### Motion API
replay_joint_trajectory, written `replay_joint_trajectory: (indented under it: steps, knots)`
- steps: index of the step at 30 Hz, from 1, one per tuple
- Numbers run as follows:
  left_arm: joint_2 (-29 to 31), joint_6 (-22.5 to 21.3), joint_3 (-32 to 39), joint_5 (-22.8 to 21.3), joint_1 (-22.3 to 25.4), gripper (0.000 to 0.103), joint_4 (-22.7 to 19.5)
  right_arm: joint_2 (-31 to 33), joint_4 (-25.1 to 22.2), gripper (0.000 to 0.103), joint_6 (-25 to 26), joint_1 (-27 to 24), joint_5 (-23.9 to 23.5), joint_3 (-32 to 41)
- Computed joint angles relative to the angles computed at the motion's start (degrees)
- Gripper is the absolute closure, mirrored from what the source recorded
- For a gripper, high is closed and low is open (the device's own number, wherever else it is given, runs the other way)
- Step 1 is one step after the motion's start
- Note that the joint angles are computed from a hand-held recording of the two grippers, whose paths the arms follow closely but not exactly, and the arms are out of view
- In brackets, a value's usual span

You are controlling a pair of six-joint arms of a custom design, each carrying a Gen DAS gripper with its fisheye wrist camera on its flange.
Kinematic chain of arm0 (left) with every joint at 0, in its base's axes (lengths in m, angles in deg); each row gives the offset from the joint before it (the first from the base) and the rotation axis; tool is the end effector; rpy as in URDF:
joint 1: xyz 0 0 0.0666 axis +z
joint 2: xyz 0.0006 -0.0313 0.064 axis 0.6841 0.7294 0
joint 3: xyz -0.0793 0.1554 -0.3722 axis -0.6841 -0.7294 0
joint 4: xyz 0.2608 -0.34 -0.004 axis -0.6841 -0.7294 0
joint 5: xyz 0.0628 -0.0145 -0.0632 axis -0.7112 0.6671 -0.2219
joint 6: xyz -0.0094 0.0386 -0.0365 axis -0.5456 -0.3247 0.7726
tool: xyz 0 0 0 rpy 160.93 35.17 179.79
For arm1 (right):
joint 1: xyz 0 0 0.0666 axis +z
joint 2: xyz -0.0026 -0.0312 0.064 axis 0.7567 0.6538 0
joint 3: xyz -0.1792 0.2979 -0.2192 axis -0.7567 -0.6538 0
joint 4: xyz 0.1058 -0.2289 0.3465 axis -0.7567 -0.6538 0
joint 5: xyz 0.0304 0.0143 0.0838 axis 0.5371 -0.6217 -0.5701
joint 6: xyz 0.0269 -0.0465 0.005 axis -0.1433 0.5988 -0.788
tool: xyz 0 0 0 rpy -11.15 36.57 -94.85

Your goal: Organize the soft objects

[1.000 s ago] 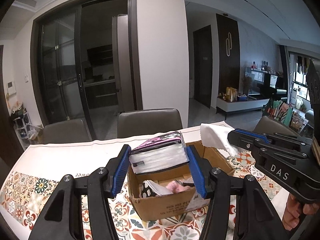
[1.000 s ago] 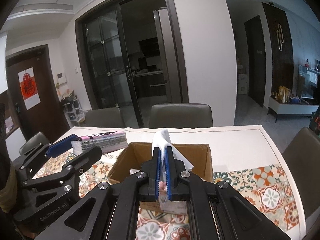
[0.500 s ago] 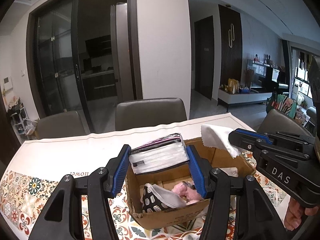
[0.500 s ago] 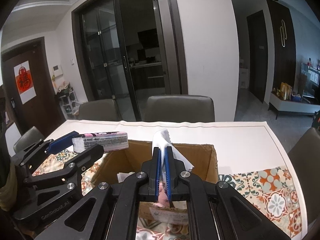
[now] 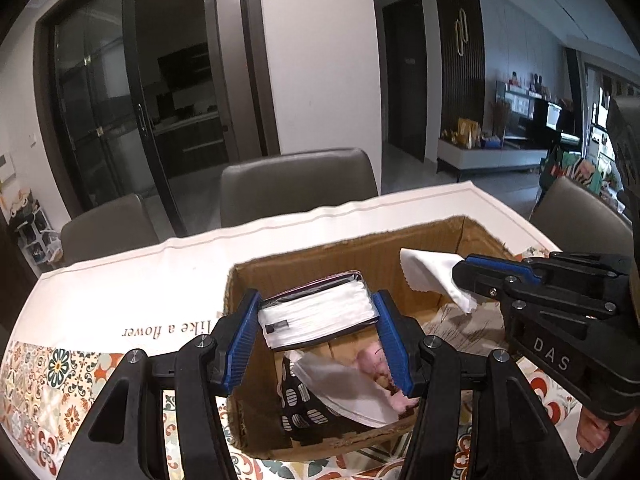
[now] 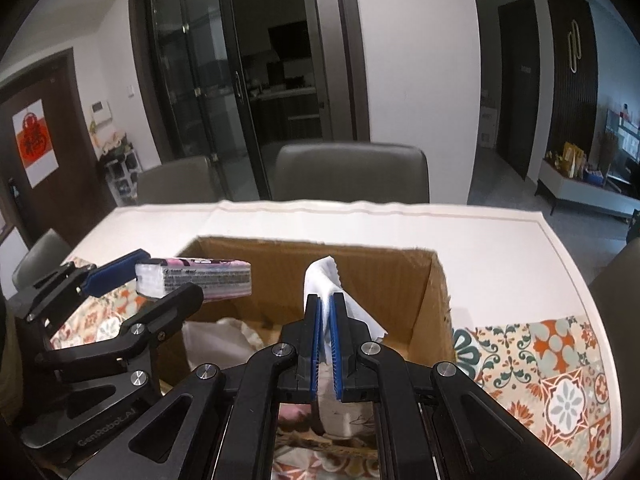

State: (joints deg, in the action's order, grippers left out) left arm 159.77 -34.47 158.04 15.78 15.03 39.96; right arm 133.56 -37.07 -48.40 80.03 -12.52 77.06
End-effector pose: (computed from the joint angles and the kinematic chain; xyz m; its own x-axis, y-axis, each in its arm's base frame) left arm 0.4935 -0.2494 0.4524 -0.5780 0.1227 -0.8068 0.0819 0.9924 0.0922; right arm 0.5231 0.3093 0.4510 -0.6151 -0.1339 -0.7770 -0.3491 0.9299 0.1161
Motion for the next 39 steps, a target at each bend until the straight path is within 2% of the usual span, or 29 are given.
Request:
replay_joint_trajectory:
  steps: [5, 8, 13, 15, 25, 33, 39]
  knots:
    - [1.17, 1.86, 1.39, 1.4, 0.04, 0.044, -3.51, 1.62, -2.57, 0.094, -0.86, -0.61, -1.21, 1.06]
    - [0.71, 2.73, 1.14, 1.35, -0.07, 0.041, -4.29, 2.08, -3.75, 0.074, -1.79, -0.94, -1.51, 1.53]
    - [-1.17, 5.2, 0.55, 0.79, -0.55, 0.035, -5.63, 1.12, -3.94, 0.071, -2.68, -0.8, -0.2, 0.96]
    - [-2.41, 6.08, -0.31, 0.33, -0.84, 0.035, -5.76, 0.27, -4.08, 0.065, -3.51, -0.64, 0.4, 0.42]
    - [-9.38, 10.28, -3.93, -7.08, -4.52, 0.028, -8.75, -6.8, -5.16, 0.061, -6.29, 1.72, 3.79, -4.73]
    - [-15.42, 12.6, -7.41, -9.79, -8.14, 0.023, -11.06, -13.69, -5.57, 0.054, -9.17, 4.98, 8.49, -9.68]
    - [-19.86, 12.91, -10.43, -12.43, -10.89, 0.019, -11.95, -18.23, -6.34, 0.054, -12.06, 7.83, 12.72, -12.89]
